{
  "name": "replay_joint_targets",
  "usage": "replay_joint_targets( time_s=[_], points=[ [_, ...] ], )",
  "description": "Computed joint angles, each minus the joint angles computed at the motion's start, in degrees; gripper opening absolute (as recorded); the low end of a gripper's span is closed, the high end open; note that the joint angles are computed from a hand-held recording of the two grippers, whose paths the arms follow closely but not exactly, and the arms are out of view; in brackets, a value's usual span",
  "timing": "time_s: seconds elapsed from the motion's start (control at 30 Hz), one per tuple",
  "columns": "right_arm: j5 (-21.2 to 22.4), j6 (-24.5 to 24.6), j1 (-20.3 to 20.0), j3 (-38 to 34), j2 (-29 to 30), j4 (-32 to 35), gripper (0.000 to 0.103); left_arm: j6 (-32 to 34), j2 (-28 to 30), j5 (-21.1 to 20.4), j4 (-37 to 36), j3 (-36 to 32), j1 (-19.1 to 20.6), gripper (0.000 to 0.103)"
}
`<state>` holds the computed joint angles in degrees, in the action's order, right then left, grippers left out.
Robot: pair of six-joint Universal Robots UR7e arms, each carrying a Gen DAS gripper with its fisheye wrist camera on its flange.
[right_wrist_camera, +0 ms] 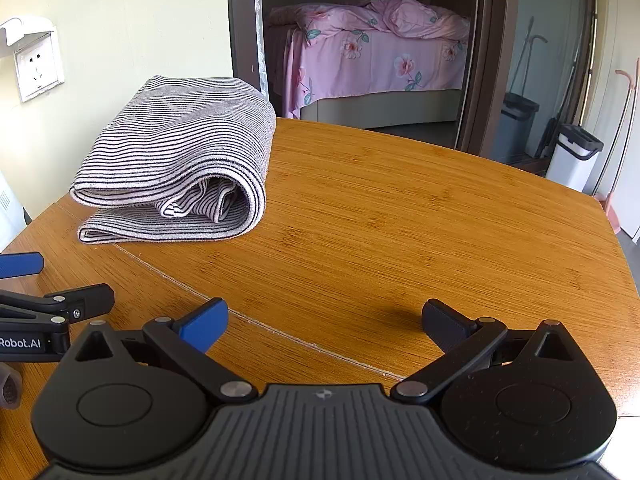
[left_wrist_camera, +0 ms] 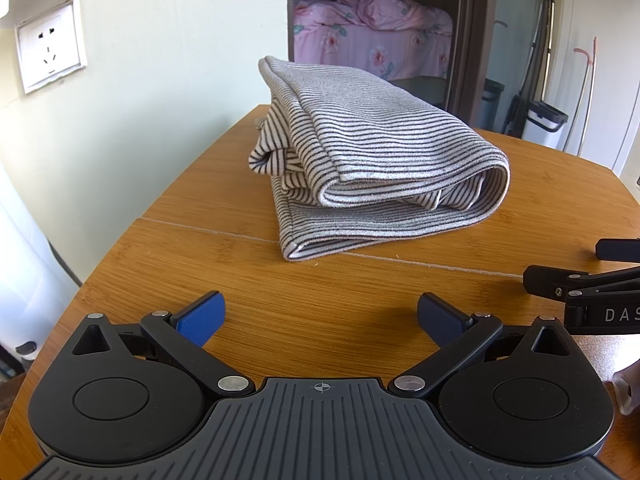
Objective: Fold clothes
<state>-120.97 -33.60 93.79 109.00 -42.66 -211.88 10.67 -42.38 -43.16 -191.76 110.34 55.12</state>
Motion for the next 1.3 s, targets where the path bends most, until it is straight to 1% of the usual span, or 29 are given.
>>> replay_joint_targets(
  time_s=[0.17, 0.5, 0.77, 0.9, 1.3],
  points=[
    [0.06, -0.04, -0.05, 0.13, -0.12, -0.01, 0.103, -0.20, -0.09, 0.00, 0.31, 0.06, -0.05, 0.103],
    [-0.03, 0.03, 0.03, 0.07, 0.02, -0.09, 0.103, -1.76, 0.87, 1.59, -0.85, -0.22, -0.43, 0.103],
    [0.10, -0.04, -0.07, 0.20, -0.15, -0.03, 0.103, -1.42, 0.64, 1.11, -0.25, -0.42, -0.20, 0.103],
    [0.22, 0.02, -0.10, 0.14, -0.08, 0.10, 0.103, -1.53, 0.84, 1.71, -0.17, -0.45, -0.46, 0.103],
    [0.51, -0.25, -0.36, 1.03, -0.73, -0.21, 0.103, -1.37, 1.16, 1.67, -0.57, -0.85, -0.30, 0.103]
  ],
)
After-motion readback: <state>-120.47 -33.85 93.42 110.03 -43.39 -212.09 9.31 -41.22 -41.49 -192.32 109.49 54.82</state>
